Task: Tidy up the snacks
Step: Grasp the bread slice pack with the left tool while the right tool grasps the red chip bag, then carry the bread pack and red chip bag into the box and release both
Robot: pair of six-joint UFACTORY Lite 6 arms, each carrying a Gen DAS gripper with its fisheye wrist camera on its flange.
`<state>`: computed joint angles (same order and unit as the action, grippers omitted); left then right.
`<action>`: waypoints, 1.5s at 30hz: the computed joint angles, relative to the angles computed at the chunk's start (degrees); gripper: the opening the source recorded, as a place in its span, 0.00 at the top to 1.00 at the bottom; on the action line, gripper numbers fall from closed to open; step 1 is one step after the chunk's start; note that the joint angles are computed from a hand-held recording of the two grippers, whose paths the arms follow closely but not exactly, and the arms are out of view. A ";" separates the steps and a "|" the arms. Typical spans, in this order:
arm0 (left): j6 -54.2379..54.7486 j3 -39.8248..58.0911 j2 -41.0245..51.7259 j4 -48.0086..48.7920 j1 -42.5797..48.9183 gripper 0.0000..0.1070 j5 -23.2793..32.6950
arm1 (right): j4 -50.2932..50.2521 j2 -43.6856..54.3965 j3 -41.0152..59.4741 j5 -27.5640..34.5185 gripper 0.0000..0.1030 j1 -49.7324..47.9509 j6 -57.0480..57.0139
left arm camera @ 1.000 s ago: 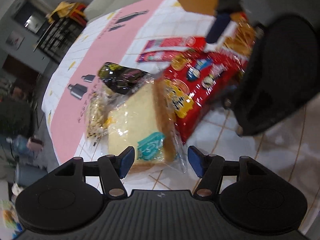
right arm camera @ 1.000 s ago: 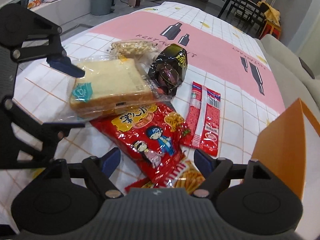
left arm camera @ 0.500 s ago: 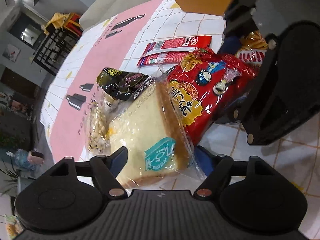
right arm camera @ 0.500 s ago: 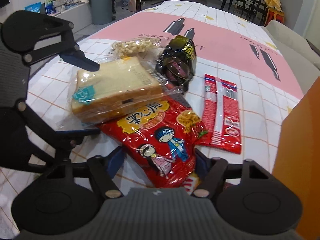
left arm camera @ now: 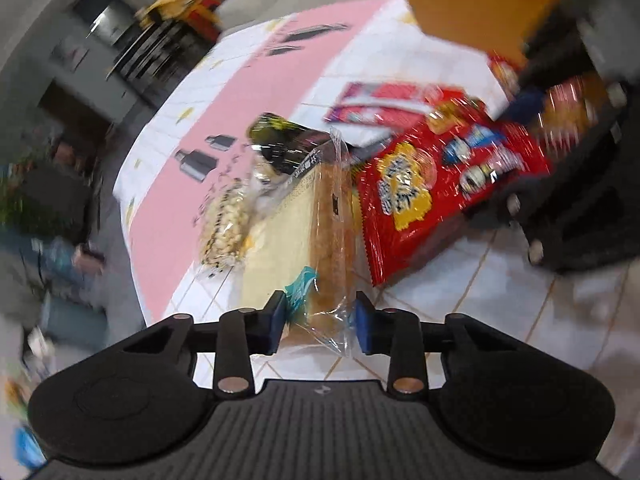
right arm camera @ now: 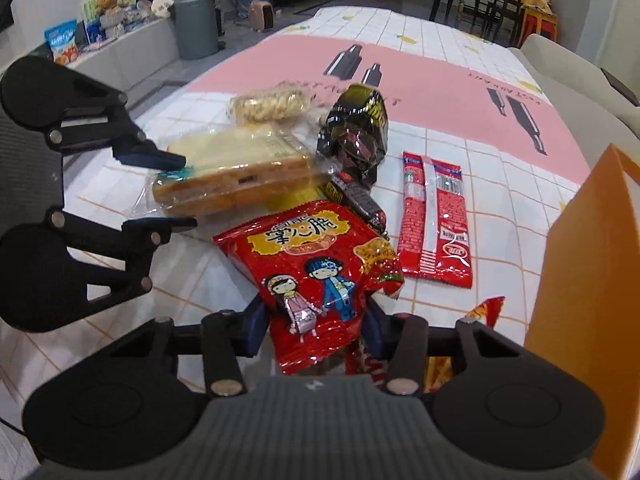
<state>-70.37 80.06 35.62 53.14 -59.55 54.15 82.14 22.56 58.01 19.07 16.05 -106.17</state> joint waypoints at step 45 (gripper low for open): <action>-17.36 4.28 -16.00 -18.62 -5.51 0.73 0.98 | -23.79 -35.13 -21.71 12.39 0.55 -14.18 25.61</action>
<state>-87.73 84.34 19.62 34.52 -65.06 55.13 58.35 -12.57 36.31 31.46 1.87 -80.55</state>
